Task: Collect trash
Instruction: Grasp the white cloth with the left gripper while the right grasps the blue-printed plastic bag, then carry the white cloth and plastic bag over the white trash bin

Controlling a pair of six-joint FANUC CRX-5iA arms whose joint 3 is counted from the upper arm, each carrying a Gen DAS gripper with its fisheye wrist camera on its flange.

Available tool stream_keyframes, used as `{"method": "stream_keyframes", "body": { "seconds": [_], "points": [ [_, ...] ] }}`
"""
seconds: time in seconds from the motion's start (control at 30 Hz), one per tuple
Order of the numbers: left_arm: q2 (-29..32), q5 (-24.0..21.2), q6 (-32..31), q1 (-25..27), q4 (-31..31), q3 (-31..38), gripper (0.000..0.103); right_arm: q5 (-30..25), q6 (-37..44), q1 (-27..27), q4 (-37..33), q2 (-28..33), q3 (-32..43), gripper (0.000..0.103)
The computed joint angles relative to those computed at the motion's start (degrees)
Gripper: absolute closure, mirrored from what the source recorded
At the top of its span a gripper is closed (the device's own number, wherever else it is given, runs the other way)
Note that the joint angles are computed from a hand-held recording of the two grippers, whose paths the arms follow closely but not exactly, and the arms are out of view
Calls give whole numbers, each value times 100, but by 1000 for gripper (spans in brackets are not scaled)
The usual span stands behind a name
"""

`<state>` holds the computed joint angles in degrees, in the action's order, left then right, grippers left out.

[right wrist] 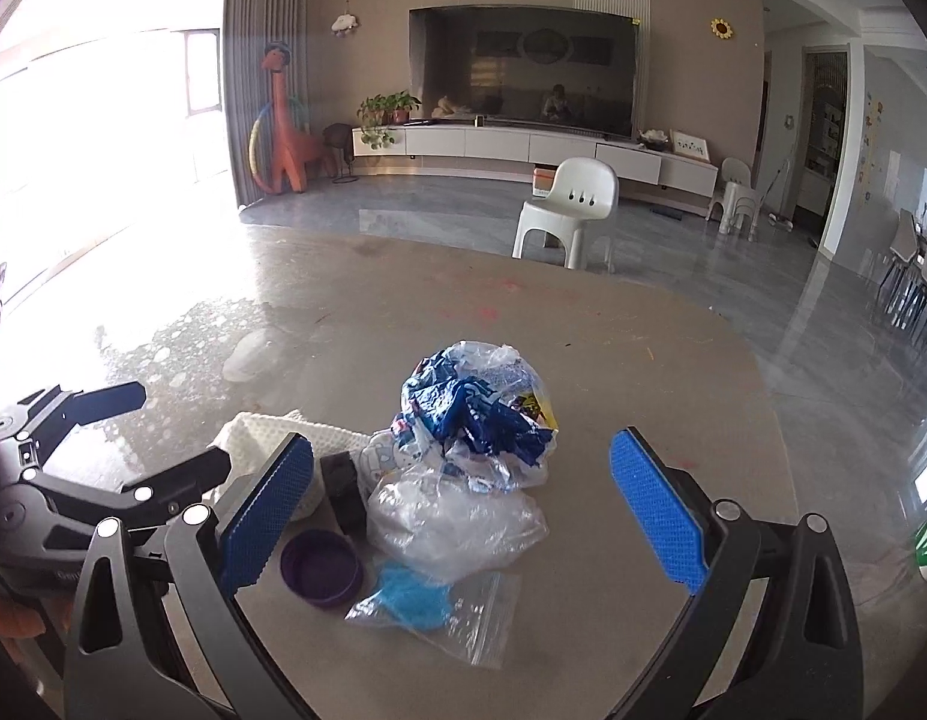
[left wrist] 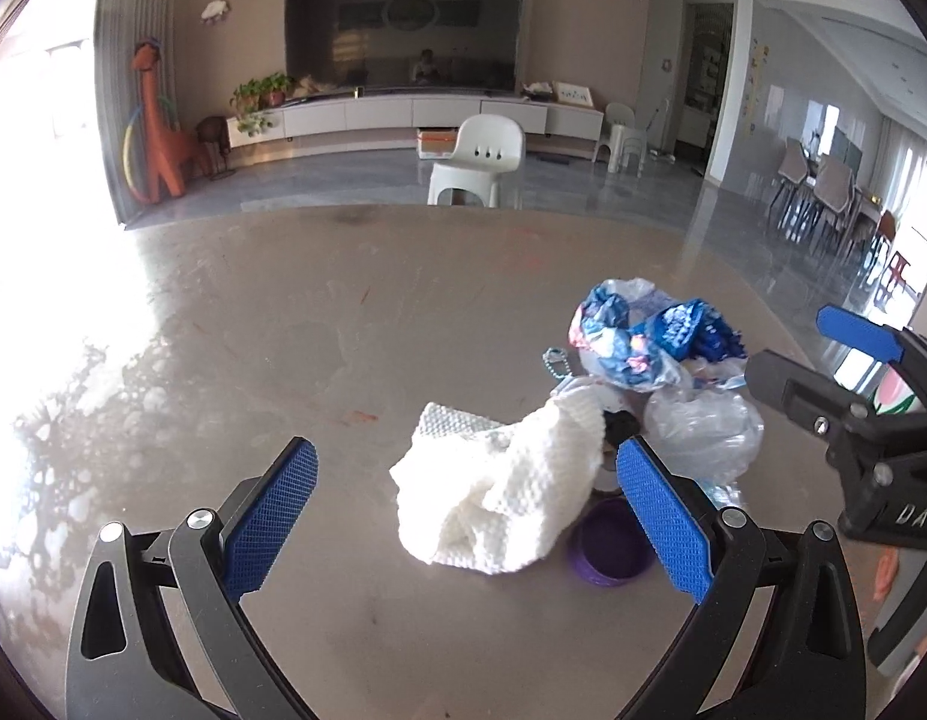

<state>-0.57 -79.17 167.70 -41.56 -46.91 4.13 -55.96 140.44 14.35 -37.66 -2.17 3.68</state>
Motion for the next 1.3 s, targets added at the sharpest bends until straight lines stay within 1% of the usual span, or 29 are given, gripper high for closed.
{"method": "stream_keyframes", "body": {
  "seconds": [0.07, 0.17, 0.3, 0.37, 0.4, 0.43, 0.47, 0.5, 0.53, 0.57, 0.6, 0.67, 0.7, 0.93, 1.07, 1.2, 1.3],
  "points": [
    [-41, 162, -4, 86, 49, -134, 5, -6, -3, 32, -4, 132, 90, 5],
    [-66, 476, -80, 317, 281, -285, 5, 7, -91, 136, 107, 374, 243, 5],
    [12, 665, -172, 555, 487, -328, 5, -32, -253, 330, 344, 671, 426, 5],
    [10, 829, -216, 636, 551, -381, 6, -144, -376, 437, 512, 846, 562, 5],
    [26, 897, -252, 663, 590, -393, 13, -281, -419, 466, 557, 945, 653, 8],
    [19, 1036, -372, 741, 715, -445, 40, -318, -433, 494, 597, 1001, 678, 23],
    [-16, 1269, -537, 892, 972, -543, 53, -328, -511, 565, 750, 1036, 678, 48],
    [-56, 1399, -517, 949, 1065, -619, 63, -395, -536, 602, 832, 1080, 708, 53],
    [-111, 1531, -542, 977, 1132, -676, 75, -423, -475, 601, 809, 1072, 697, 59],
    [-128, 1536, -623, 956, 1142, -662, 80, -360, -423, 585, 762, 996, 636, 63],
    [-127, 1433, -599, 858, 1036, -598, 82, -344, -334, 530, 656, 918, 606, 66],
    [-87, 1178, -552, 688, 864, -426, 82, -386, -217, 399, 451, 828, 621, 67],
    [-92, 1137, -548, 644, 830, -397, 82, -427, -177, 324, 338, 781, 633, 67],
    [-147, 529, -162, 11, 246, 94, 82, -1053, 173, -442, -430, 341, 815, 68],
    [100, 122, -175, -449, -54, 639, 82, -1427, 350, -961, -781, 109, 875, 68],
    [357, -66, -194, -801, -216, 1113, 82, -1781, 520, -1526, -1094, -68, 912, 68],
    [654, -136, -360, -1018, -262, 1554, 82, -2008, 666, -2028, -1327, -208, 932, 68]
  ]
}}
